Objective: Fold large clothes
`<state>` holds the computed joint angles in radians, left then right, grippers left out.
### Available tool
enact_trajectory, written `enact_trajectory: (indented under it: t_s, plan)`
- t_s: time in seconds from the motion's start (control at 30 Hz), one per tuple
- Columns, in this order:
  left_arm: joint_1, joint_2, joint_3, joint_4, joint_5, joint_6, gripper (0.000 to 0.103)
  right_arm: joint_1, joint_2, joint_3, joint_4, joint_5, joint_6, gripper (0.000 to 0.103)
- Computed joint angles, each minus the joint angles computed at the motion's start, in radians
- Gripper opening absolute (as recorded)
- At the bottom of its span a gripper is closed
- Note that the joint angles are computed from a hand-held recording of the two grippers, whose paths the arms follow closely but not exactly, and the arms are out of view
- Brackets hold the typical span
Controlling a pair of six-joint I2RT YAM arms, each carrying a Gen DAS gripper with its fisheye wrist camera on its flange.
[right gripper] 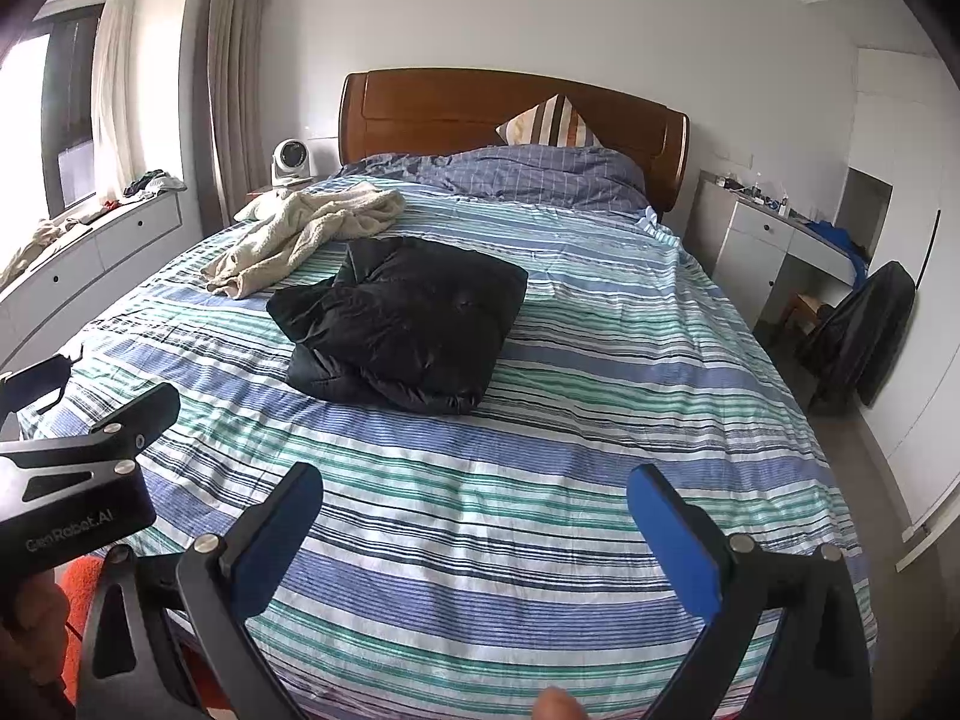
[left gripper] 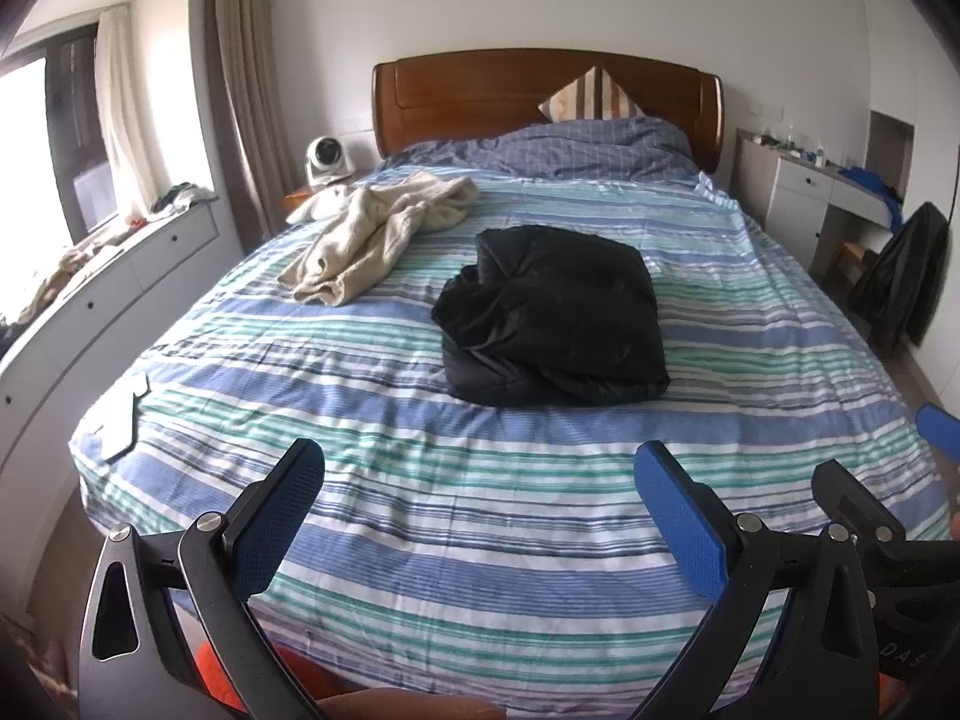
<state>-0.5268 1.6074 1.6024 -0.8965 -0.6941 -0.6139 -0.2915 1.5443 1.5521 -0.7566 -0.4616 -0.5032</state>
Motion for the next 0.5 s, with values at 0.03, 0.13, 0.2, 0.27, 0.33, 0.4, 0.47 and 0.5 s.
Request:
enact_trajectory:
  t_s: [0.03,0.13,0.2,0.27,0.33,0.4,0.47,0.5]
  plan:
    - [0.0,0.001,0.001,-0.001,0.0,0.0,0.103,0.0,-0.002,0.001,0.001,-0.001,0.001,0.103]
    - [0.001,-0.003,-0.003,-0.006,0.002,-0.003,0.103,-0.002,-0.009,-0.006,0.011,0.004,0.006,0.103]
    - [0.004,-0.002,-0.002,-0.006,0.011,-0.003,0.103,-0.002,-0.006,-0.006,0.011,0.006,0.007,0.103]
    - [0.004,0.0,-0.003,-0.005,0.015,-0.004,0.103,-0.005,-0.002,-0.004,0.009,0.008,0.003,0.103]
    - [0.002,0.005,0.001,-0.008,0.016,-0.005,0.103,-0.006,0.002,-0.006,0.009,0.012,-0.001,0.103]
    - [-0.001,0.002,-0.006,0.002,0.02,-0.004,0.103,-0.005,0.004,-0.007,0.011,0.016,-0.001,0.103]
    - [-0.003,-0.003,-0.013,0.014,0.026,-0.001,0.103,-0.007,0.008,-0.005,0.011,0.016,0.0,0.103]
    - [-0.006,-0.004,-0.015,0.018,0.024,-0.002,0.103,-0.008,0.011,-0.003,0.01,0.014,0.0,0.103]
